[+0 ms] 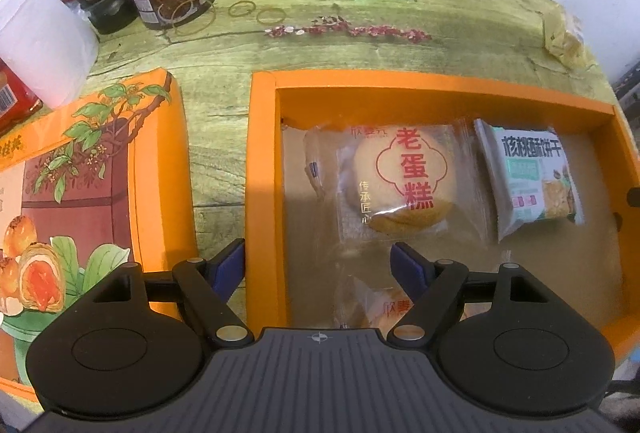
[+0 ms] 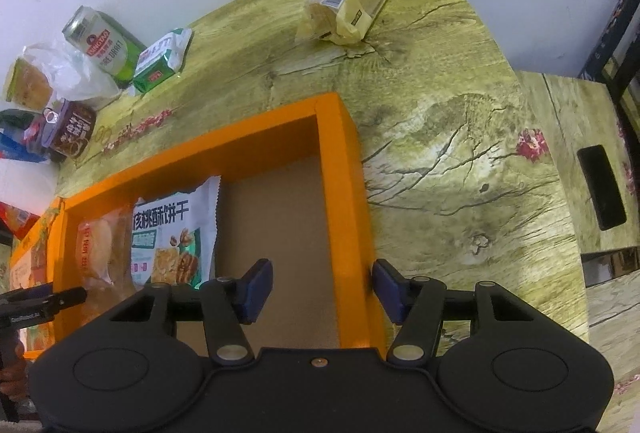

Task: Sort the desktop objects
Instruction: 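Move the right gripper to the green-wrapped pack beside the Tsingtao can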

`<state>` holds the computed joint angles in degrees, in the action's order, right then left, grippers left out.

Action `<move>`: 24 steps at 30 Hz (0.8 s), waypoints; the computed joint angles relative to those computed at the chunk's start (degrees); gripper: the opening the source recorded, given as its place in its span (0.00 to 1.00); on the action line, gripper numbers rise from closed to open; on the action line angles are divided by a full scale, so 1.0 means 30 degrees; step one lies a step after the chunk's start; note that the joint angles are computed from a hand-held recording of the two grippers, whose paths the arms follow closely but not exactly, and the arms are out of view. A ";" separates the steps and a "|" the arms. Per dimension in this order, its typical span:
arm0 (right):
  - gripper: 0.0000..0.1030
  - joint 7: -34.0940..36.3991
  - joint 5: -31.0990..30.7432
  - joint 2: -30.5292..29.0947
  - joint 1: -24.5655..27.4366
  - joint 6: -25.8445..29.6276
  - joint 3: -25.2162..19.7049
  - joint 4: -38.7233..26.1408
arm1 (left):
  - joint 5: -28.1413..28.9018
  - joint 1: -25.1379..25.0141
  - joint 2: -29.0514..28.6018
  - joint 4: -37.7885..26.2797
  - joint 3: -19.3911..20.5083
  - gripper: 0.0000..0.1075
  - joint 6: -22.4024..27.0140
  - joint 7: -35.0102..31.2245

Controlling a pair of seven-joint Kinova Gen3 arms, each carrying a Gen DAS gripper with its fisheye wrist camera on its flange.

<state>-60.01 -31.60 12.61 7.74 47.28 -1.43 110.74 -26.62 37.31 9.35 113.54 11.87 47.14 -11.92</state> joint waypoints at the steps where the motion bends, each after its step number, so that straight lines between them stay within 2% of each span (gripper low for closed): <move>1: 0.53 -0.0251 0.0132 -0.0042 -0.0113 -0.0069 0.0028 0.0021 | 0.0131 -0.0152 -0.0230 0.0258 -0.0021 0.72 -0.0343 -0.0222; 5: 0.56 -0.2048 0.0936 -0.0241 -0.0571 0.0318 0.0249 -0.0249 | 0.0726 -0.0759 -0.1451 0.0952 0.0151 0.72 -0.0470 -0.1267; 8: 0.58 -0.3439 0.1842 -0.0910 -0.0948 0.0920 0.0364 -0.0448 | 0.1042 -0.1302 -0.2759 0.1257 0.0519 0.72 0.0180 -0.1871; 12: 0.58 -0.5023 0.3100 -0.1970 -0.1570 0.2037 0.0427 -0.1288 | 0.0302 -0.2078 -0.4655 0.0990 0.1256 0.72 0.1303 -0.2089; 15: 0.58 -0.5021 0.2455 -0.2670 -0.1665 0.3131 0.0448 -0.2517 | -0.0131 -0.2951 -0.5682 0.0100 0.1477 0.72 0.1958 -0.3625; 18: 0.58 -0.4337 0.1221 -0.3045 -0.1861 0.4048 0.0412 -0.4219 | -0.1435 -0.3875 -0.6314 -0.0973 0.1770 0.73 0.2301 -0.5212; 21: 0.58 -0.3298 0.0261 -0.2987 -0.2325 0.4179 0.0176 -0.6076 | -0.2807 -0.4952 -0.6533 -0.1646 0.2022 0.74 0.1530 -0.6101; 24: 0.58 -0.2470 -0.0500 -0.2156 -0.2908 0.3954 -0.0252 -0.8195 | -0.3357 -0.6083 -0.5980 -0.2331 0.1814 0.74 -0.0165 -0.7098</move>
